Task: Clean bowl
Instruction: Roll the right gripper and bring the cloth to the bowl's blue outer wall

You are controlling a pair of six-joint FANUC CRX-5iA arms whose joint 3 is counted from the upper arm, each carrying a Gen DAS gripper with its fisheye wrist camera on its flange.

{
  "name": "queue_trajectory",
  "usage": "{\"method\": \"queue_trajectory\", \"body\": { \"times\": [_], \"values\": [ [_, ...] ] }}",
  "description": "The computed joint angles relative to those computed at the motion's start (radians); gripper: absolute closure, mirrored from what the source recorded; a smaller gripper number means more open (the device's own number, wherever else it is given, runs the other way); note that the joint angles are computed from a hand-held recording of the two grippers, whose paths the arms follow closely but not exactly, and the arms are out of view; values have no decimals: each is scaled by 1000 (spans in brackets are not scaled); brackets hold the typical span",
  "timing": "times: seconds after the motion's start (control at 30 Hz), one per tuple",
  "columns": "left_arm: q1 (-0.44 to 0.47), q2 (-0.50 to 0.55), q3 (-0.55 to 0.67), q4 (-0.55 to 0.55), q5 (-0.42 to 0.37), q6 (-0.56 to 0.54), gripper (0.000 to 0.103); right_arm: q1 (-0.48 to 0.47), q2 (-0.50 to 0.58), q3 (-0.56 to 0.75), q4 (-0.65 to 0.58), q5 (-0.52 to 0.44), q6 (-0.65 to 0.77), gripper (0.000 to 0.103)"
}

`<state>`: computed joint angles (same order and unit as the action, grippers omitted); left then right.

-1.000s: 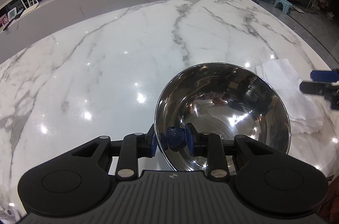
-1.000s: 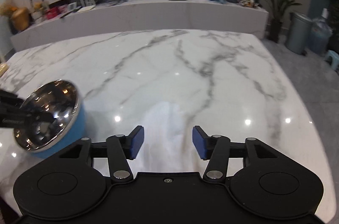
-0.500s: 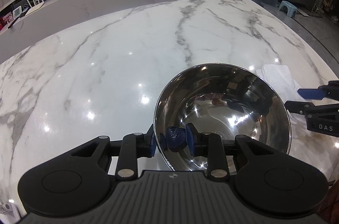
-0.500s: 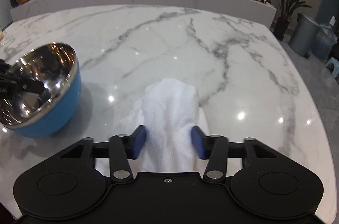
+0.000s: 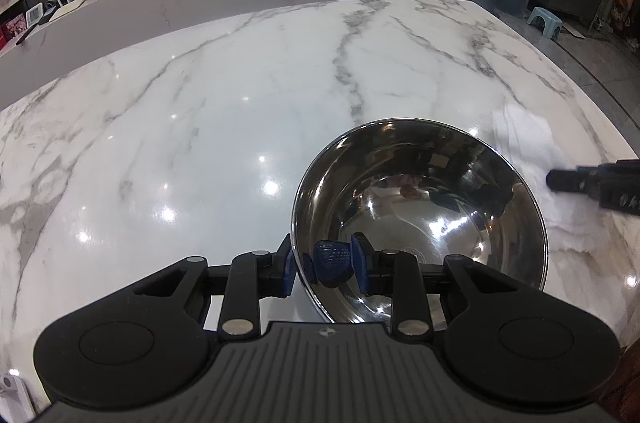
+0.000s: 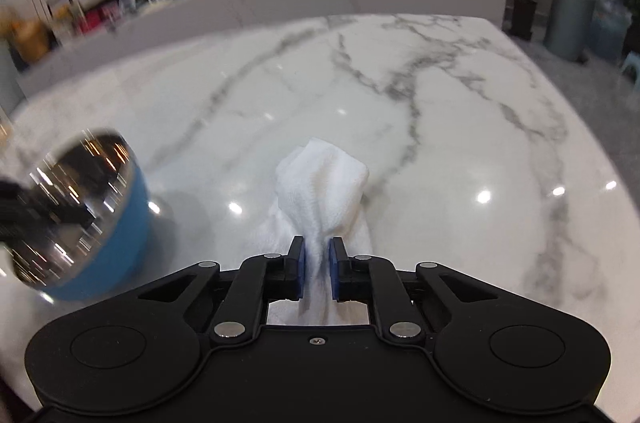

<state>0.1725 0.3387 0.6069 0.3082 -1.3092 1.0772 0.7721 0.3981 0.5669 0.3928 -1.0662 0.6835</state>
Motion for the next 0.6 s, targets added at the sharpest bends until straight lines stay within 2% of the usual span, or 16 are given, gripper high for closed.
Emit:
{"method": "queue_trajectory", "body": {
  "times": [0.13,0.3,0.43,0.6],
  "values": [
    [6,-12,-18,9,18,7,76,-30,-77,-101,-78,205,-103,93],
    [28,-32,-65,84,48,28,76,-68,-120,-156,-223,367,-148,92],
    [35,-32,-68,98,34,48,75,-95,-125,-149,-364,421,-124,92],
    [41,-35,-77,110,30,63,76,-131,-119,-116,-581,431,-38,92]
  ]
}}
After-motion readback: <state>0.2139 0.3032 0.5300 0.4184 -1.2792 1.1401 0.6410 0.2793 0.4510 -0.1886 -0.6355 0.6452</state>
